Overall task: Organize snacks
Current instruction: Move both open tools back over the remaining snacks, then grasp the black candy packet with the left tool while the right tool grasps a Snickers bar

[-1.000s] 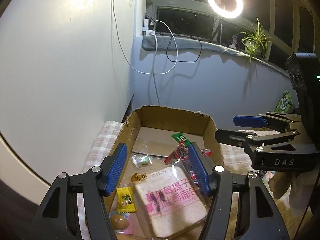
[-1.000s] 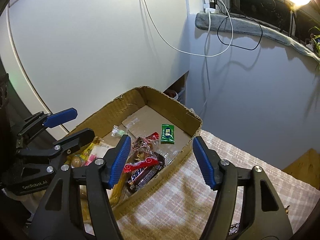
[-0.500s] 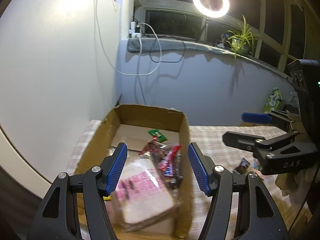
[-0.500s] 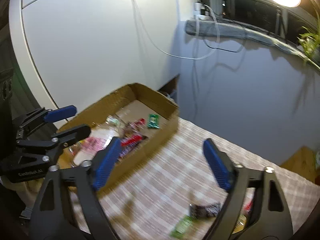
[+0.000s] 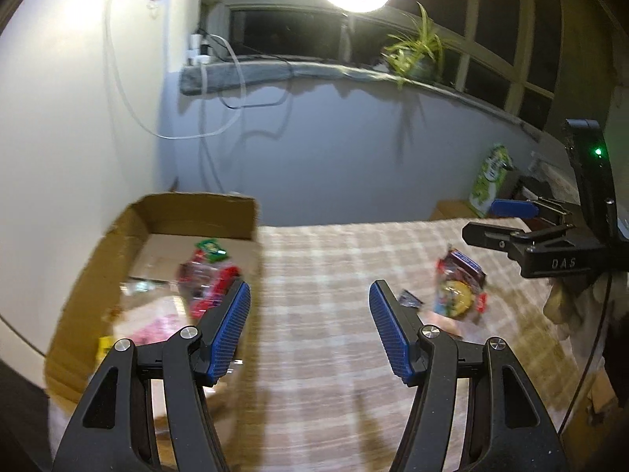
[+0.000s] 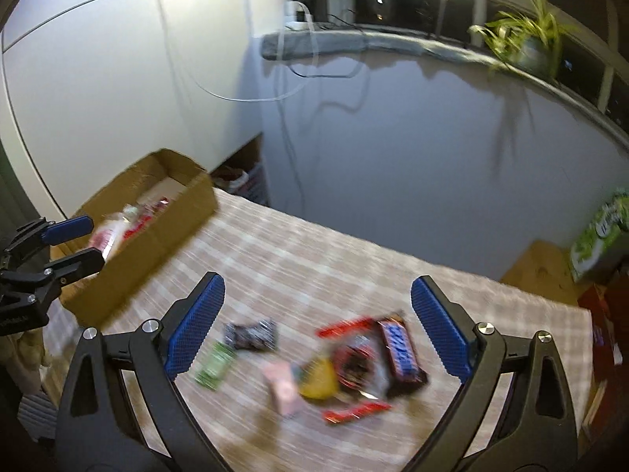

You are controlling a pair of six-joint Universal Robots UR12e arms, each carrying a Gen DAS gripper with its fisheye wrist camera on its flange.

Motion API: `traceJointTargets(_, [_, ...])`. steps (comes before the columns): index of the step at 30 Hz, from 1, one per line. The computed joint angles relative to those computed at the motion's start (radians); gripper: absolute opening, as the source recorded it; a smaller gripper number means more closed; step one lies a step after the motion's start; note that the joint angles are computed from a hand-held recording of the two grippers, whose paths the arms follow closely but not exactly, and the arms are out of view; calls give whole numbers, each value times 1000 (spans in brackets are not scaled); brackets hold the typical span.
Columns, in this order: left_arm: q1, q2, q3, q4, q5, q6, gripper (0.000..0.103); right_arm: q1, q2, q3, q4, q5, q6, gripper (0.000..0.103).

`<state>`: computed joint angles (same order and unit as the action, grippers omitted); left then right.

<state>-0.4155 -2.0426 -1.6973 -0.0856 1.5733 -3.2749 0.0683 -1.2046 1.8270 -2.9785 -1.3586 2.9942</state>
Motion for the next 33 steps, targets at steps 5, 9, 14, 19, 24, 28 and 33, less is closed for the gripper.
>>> traceJointTargets(5, [-12,-19,28,-42,-51,18,63,-42,-13,27,33,21,9,86])
traceJointTargets(9, [-17,-34,48,-92,-93,21,51,-69,-15,38,81,69,13,69])
traceJointTargets(14, [-30,-60,84,-157,-113,57,40,-76,-10,48,116,82,-9,53])
traceJointTargets(19, [-40,-77,113,-203,-110,112,38,-82,3,45,120,47,1,53])
traceJointTargets(24, [-46,-99,146,-244,-103,156,38,-84,25,20,155,36,-31,52])
traceJointTargets(28, [-50,-116,168,-271,-109,202,38,-80,46,-4,174,27,-45,52])
traceJointTargets(33, [-57,-133,190,-307,-80,243,38,-77,63,-23,185,25,-57,52])
